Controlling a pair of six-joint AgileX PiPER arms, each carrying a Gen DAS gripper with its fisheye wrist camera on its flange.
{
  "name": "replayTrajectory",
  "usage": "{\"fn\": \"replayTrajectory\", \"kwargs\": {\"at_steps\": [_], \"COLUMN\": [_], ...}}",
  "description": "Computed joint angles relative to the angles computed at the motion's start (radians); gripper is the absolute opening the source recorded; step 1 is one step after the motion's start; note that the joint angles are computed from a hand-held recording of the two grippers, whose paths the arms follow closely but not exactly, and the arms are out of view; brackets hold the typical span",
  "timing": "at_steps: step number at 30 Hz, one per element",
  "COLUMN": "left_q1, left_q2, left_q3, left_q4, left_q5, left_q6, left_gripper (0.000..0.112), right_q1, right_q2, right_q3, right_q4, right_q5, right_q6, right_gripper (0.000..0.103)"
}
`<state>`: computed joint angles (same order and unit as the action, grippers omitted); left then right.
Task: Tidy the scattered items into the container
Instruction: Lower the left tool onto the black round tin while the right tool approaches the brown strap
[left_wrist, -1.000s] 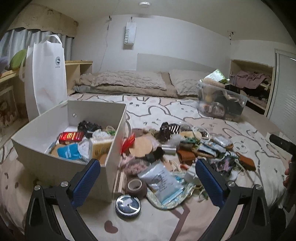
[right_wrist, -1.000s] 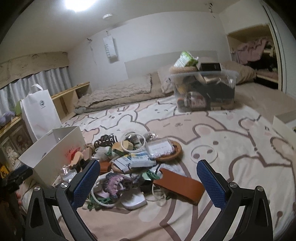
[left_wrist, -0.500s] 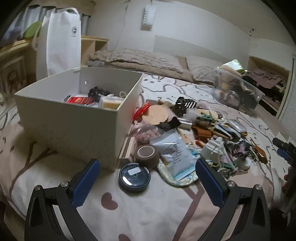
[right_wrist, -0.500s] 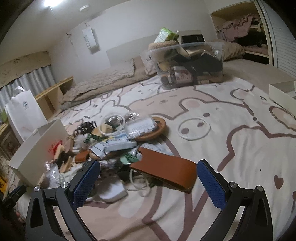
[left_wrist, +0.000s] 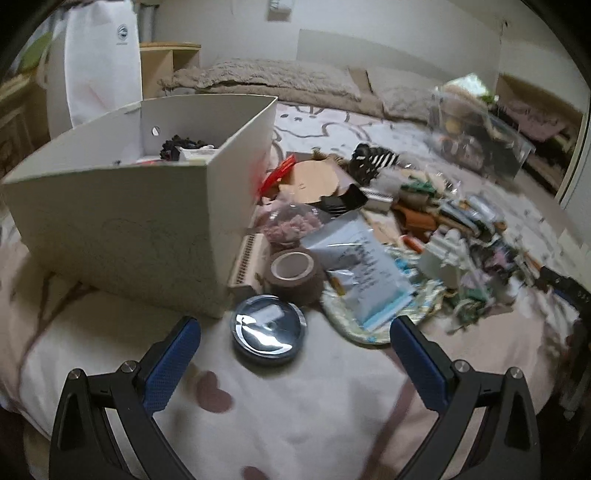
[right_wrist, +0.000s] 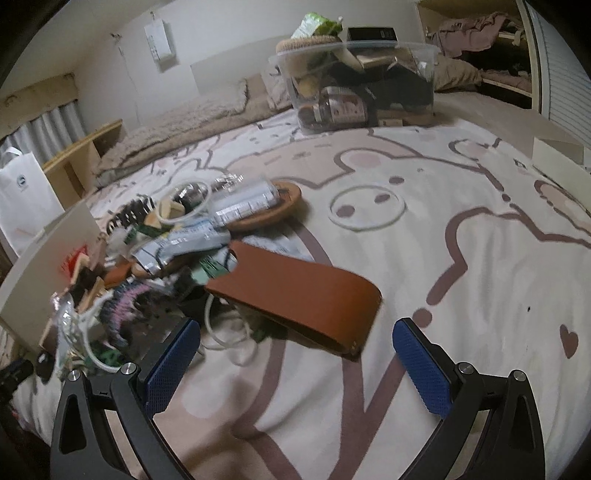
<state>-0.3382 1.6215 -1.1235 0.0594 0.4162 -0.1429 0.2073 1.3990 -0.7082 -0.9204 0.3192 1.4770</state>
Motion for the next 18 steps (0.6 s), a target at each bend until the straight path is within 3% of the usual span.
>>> {"fn": "replayTrajectory", "kwargs": {"at_steps": [3, 7, 14, 18], "left_q1": [0.032, 0.062, 0.096, 0.105], "left_q2": [0.033, 0.069, 0.119, 0.158], "left_q3": [-0.044, -0.083, -0.121, -0.165], "left_q4": [-0.087, -0.190, -0.378, -0.392], "left_q5": [0.044, 0.095, 0.168, 0.203], "left_q6": [0.100, 0.212, 0.403, 0.411], "left_gripper": [0.103, 0.103, 0.101, 0.098], "right_q1": [-0.010, 0.016, 0.092, 0.023], "right_q2": [0.013, 0.027, 0.137, 0.141], "right_q3": [0.005, -0.016, -0.137, -0.149], "right_q4": [0.049, 0.051, 0.069, 0.097], "right_q5": [-0.011, 0.045, 0.291, 0.286], "right_q6": [-0.038, -0.047, -0.149, -0.202], "right_gripper": [0.103, 0.103, 0.103, 0.103]}}
